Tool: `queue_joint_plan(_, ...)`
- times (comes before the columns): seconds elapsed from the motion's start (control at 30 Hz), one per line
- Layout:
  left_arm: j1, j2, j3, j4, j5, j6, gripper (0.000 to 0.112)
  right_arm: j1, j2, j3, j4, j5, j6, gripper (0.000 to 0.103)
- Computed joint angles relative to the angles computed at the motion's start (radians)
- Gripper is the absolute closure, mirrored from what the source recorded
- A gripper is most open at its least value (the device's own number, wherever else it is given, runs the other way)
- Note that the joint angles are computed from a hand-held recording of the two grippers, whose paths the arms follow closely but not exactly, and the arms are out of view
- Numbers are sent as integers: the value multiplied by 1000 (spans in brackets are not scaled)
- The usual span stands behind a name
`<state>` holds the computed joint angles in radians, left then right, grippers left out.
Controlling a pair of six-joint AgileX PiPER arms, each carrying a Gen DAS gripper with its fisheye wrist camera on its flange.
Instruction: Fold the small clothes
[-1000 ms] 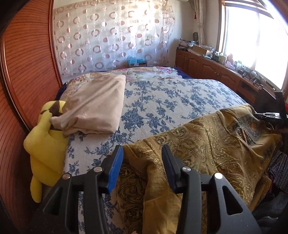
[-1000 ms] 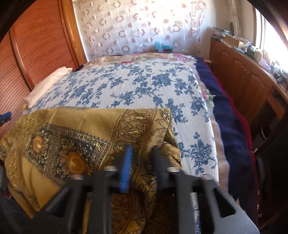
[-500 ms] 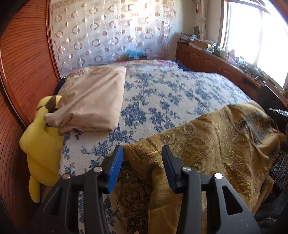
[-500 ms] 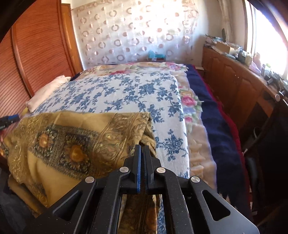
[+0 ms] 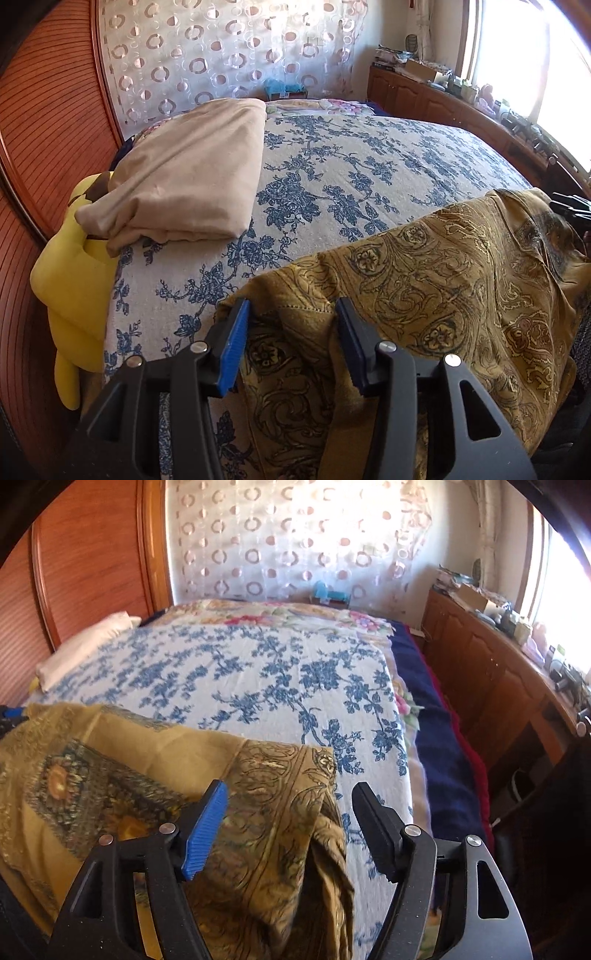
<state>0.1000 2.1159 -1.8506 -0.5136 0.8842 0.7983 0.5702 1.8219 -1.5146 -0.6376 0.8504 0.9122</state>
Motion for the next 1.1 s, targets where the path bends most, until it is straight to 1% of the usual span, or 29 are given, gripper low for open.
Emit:
queue_joint_plan(0.17,6,-3,16,-31,-18,30,64,-41,32,-22,36,-5,-40,27)
queue_joint_plan(0.3,9,-7,30,-48,-33,45,63,-79,39,-14,109,-43,-83,26)
queue_joint_plan(0.37,7,-6,24,-40,-29,41,63,-89,41,-15,139,-52,-105,26)
queue_joint_plan(0.4,6,-3,15,-32,-20,36,63,-94,42,-13,160,-59,-118,26)
queue_joint_plan(0.5,2,4,-11,-3,4,27,63,-92,40,-7,157,-64,-111,26)
queue_joint_plan(0.67,0,22,-49,26,9,25,62,-91,43,-8,154,-61,-111,25)
queue_joint_plan(0.8,0,65,-119,38,46,15,59,-90,43,-7,152,-63,-108,25)
queue_joint_plan(1.0,16,137,-243,22,128,-1,54,-90,44,-8,153,-63,-109,25)
queue_joint_plan(1.07,23,153,-263,7,136,-2,51,-90,44,-7,152,-63,-108,25)
queue_joint_plan(1.1,26,152,-254,-4,122,9,49,-90,44,-7,152,-63,-107,25)
